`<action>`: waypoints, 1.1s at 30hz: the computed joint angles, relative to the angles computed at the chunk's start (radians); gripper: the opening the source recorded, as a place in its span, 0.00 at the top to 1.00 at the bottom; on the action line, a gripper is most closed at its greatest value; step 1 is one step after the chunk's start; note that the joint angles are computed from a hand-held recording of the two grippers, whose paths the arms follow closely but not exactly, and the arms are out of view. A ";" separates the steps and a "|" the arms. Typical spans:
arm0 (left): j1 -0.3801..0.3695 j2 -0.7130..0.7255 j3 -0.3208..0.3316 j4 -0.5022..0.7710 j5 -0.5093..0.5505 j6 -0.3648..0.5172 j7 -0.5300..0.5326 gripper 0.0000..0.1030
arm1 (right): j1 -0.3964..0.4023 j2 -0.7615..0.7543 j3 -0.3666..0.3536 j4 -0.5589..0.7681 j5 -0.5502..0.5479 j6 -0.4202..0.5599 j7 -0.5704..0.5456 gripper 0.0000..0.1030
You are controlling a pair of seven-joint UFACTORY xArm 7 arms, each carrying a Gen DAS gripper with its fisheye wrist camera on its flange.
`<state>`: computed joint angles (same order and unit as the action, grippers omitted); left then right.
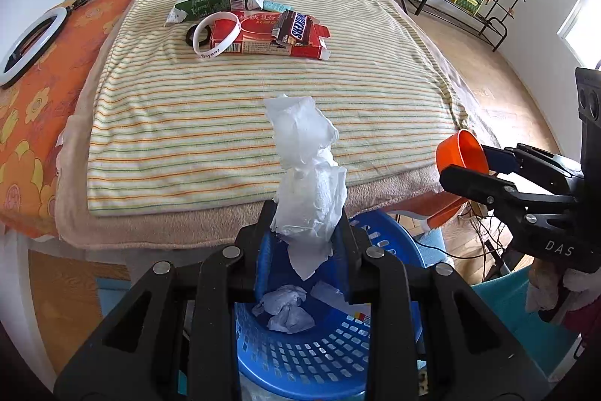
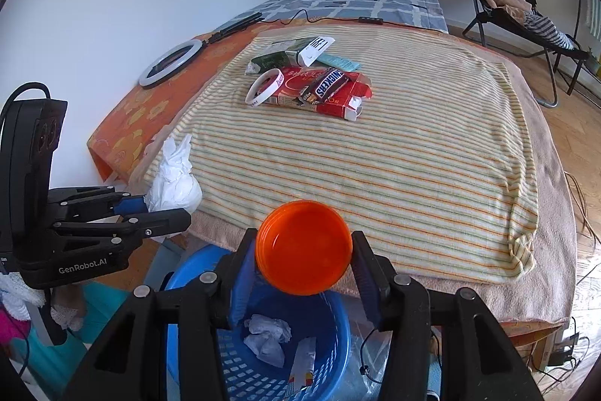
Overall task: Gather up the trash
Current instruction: 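Carry tissue and orange cap to the blue basket and release both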
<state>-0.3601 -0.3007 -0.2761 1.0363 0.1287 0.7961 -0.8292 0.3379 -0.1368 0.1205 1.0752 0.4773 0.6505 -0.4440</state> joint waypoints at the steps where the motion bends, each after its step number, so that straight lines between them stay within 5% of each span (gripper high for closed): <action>1: -0.004 -0.007 -0.001 -0.009 -0.005 0.002 0.000 0.73 | 0.002 -0.012 0.001 -0.017 0.002 0.001 -0.003 0.52; 33: -0.093 -0.024 -0.020 -0.164 -0.121 -0.009 0.019 0.73 | 0.059 -0.086 0.000 -0.219 0.019 0.032 -0.026 0.51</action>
<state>-0.4528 -0.3248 -0.2964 0.8727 0.0081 0.7875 -0.8107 0.3966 -0.2226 0.1207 0.8561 0.4961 0.6825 -0.4699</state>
